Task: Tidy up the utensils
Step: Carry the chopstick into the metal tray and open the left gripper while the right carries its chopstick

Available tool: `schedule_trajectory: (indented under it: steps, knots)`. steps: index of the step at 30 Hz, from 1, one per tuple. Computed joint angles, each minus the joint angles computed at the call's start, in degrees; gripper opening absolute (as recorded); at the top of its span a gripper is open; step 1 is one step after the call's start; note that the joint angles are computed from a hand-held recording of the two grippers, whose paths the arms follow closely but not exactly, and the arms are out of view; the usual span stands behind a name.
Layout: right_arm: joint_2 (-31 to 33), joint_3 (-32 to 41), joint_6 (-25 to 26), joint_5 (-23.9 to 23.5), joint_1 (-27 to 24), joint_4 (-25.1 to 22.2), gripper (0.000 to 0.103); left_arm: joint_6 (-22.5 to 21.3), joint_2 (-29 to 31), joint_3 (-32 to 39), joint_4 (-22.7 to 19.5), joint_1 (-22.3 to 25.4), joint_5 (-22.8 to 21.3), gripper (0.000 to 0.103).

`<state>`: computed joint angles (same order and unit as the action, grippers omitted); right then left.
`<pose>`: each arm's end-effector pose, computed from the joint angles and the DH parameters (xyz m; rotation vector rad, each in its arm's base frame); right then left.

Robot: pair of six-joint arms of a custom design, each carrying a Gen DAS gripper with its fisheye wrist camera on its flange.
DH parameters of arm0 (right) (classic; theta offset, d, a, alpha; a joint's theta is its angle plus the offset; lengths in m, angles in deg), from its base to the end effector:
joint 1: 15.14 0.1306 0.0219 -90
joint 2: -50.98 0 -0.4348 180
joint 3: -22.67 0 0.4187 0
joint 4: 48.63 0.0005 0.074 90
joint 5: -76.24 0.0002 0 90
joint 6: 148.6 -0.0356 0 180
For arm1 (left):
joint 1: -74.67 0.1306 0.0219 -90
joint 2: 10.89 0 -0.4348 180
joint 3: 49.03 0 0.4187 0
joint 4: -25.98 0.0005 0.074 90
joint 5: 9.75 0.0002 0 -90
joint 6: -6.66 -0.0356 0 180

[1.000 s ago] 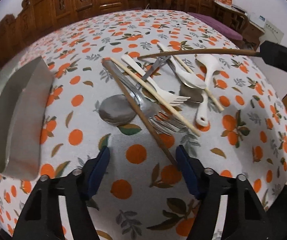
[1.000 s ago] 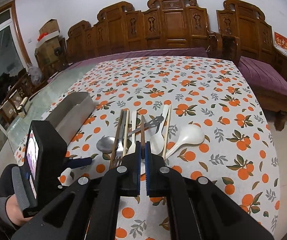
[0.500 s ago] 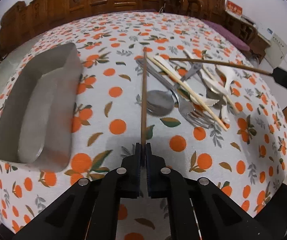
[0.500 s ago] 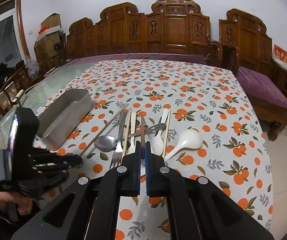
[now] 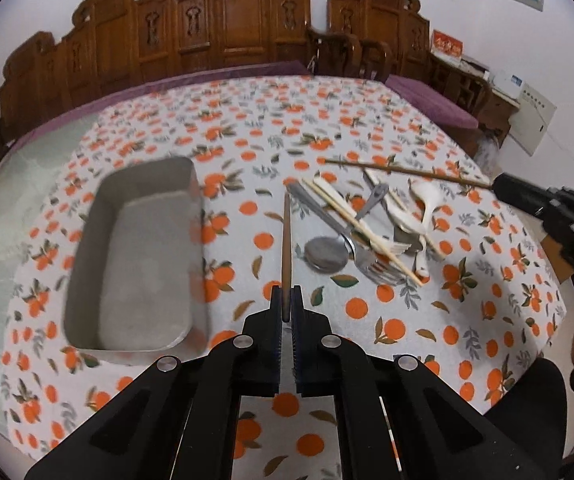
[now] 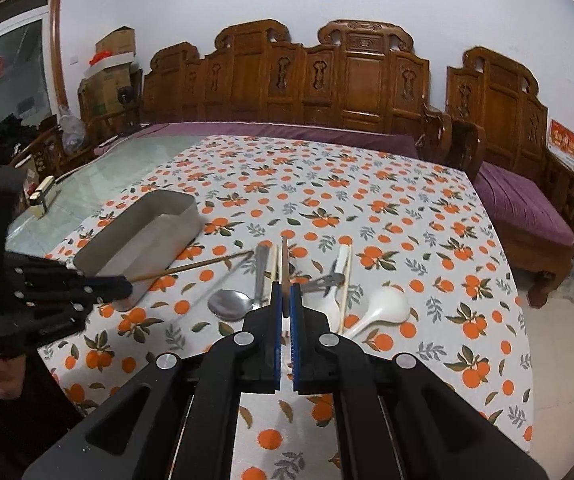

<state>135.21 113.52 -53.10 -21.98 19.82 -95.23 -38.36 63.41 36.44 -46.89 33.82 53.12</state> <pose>0.3888 0.2775 0.5411 -0.8661 2.1277 0.4319 0.2863 -0.2268 0.5371 -0.2388 2.4597 0.0124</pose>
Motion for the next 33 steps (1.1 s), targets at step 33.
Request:
schedule_trajectory:
  steps: [33]
  knots:
    - [6.73,9.57,-1.93,4.33,13.94,-0.87,0.004,-4.41,-12.77,-6.28,-3.35,13.08,-2.05,0.003]
